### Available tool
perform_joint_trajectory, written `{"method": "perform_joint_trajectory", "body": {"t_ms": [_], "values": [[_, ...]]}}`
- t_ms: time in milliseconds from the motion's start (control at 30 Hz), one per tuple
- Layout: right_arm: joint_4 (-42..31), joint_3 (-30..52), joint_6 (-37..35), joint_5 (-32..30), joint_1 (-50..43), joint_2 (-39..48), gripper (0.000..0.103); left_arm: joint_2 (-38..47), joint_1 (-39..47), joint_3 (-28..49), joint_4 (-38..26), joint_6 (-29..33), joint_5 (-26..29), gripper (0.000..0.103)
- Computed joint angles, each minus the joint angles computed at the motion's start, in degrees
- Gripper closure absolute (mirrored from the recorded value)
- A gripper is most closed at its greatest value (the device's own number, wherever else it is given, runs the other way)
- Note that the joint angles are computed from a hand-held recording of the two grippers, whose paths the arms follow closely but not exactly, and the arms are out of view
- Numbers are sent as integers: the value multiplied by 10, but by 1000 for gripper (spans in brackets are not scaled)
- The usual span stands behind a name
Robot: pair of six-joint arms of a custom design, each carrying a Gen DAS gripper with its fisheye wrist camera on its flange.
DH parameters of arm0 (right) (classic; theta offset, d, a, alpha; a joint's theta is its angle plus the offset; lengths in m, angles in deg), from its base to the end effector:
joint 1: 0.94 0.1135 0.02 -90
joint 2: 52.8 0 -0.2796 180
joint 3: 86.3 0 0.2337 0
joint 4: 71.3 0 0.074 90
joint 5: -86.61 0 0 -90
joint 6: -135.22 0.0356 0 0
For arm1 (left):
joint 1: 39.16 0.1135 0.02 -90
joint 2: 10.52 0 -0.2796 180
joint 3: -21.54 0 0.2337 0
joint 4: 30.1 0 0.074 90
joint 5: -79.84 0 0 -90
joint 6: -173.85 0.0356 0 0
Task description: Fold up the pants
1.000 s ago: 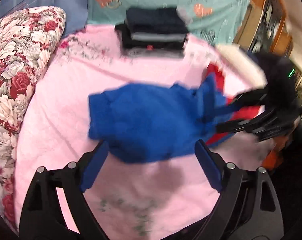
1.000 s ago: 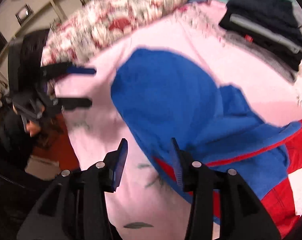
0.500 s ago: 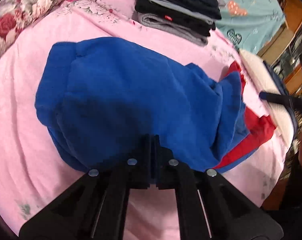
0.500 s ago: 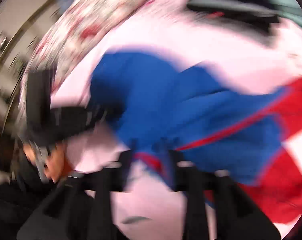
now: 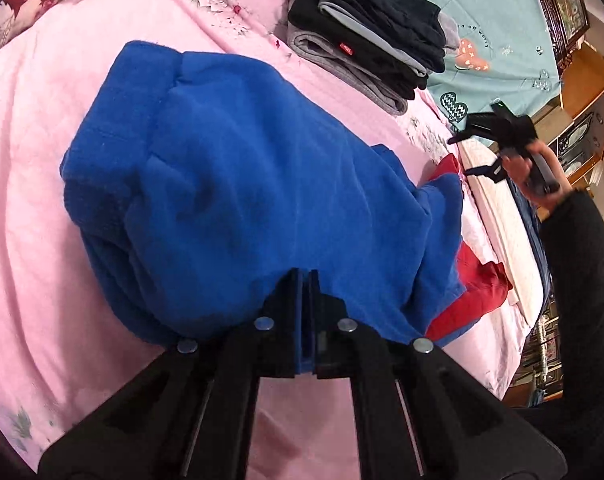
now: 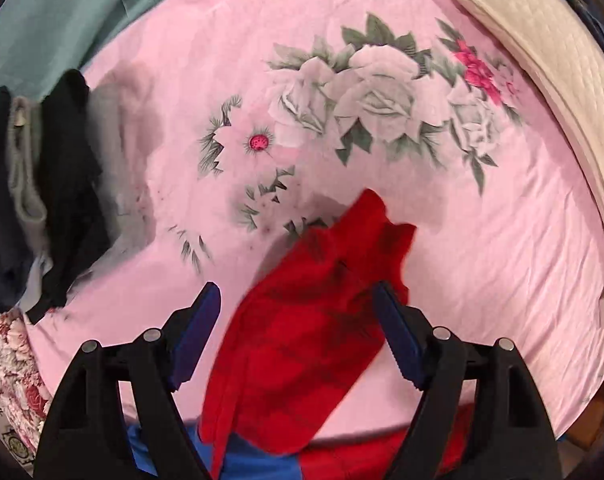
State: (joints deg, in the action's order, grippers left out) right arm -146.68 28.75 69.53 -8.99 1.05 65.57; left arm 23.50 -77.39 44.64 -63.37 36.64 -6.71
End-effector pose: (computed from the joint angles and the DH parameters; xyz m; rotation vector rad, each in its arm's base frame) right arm 0.4072 0.0176 0.2387 0.5597 2.9114 0.2079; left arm 0.0743 -0.0613 0.1493 -0.1630 2.4799 -0.7673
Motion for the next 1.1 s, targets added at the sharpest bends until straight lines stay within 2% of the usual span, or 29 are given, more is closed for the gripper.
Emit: {"method": "perform_joint_trajectory", "body": {"t_ms": [100,167,233,267,300,467,533,600,633,700,767,833,967,1033,1100], "values": [[-34,55,7,26,18,53,26,-4,2,3,-9,5,-1,100],[-51,78,5,73,34,78,43,-6,8,2,-9,7,6,100],[-54,70,-2,88,39,83,84,-5,13,2,-8,9,10,100],[-48,53,-9,70,34,76,96,-5,13,2,-8,9,9,100],[-38,29,-12,69,32,60,99,0,5,3,-5,6,2,100],[46,-143,-55,72,16,-118,99,13,-17,8,-2,-1,-23,100],[56,-213,-86,45,-12,-222,99,19,-22,10,1,-3,-29,100],[48,-239,-121,20,-48,-289,99,19,-28,10,1,-6,-34,100],[43,-276,-149,-2,-82,-353,99,18,-28,9,1,-5,-35,100],[34,-312,-177,-33,-127,-417,99,19,-24,8,3,-4,-31,100],[24,-394,-240,-85,-216,-499,99,18,-21,7,4,-3,-28,100],[25,-490,-342,-140,-338,-537,99,22,-20,8,5,-1,-28,100],[113,-662,-496,-165,-472,-521,98,39,-38,15,5,-5,-47,100],[139,-702,-558,-191,-528,-482,93,49,-61,22,2,-13,-72,99],[111,-696,-626,-227,-596,-470,89,55,-79,24,0,-22,-92,100]]}}
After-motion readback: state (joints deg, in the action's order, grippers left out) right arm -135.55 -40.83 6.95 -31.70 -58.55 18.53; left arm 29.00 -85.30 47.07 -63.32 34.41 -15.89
